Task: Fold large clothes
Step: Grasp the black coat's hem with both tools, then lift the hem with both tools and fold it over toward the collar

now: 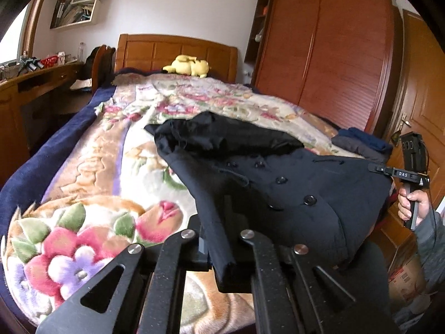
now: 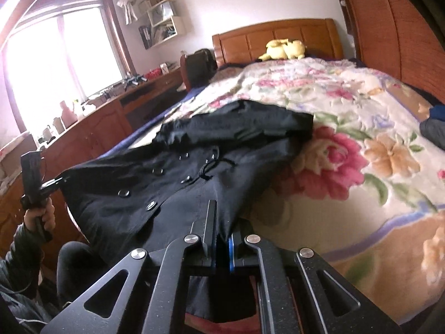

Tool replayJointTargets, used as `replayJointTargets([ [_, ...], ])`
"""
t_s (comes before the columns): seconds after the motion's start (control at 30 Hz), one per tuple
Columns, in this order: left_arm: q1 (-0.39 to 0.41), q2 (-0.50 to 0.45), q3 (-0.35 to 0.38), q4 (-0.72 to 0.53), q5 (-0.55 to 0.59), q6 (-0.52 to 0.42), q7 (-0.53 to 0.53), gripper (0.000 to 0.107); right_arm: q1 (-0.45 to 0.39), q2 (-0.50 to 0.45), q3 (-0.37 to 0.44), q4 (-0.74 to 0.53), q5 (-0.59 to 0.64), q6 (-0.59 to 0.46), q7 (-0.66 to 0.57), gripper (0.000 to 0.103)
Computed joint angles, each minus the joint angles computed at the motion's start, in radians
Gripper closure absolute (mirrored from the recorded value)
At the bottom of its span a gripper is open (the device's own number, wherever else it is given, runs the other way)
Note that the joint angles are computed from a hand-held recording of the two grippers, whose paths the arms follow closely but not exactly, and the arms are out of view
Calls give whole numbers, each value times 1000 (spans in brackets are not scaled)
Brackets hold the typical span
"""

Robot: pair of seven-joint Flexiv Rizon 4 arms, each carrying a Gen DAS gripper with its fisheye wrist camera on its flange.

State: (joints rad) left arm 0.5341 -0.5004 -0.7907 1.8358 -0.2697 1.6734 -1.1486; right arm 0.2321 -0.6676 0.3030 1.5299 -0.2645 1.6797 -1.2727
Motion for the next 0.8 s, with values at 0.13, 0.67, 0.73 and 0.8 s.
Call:
replayJointTargets([
  [0.13,88,39,-105,51,36,42,-9,102,9,50,-26,61,5,56,1,98],
  [0.67,247,114,-276,54,227,77,-138,102,22,127,-100,170,-83,236,50,98],
  [0.73,196,101,-227,13,217,66,-127,102,23,102,-107,122,-101,215,61,98],
  [0.8,119,74,-152,-52,197,54,-107,102,0,67,-80,55,-130,184,76,98],
])
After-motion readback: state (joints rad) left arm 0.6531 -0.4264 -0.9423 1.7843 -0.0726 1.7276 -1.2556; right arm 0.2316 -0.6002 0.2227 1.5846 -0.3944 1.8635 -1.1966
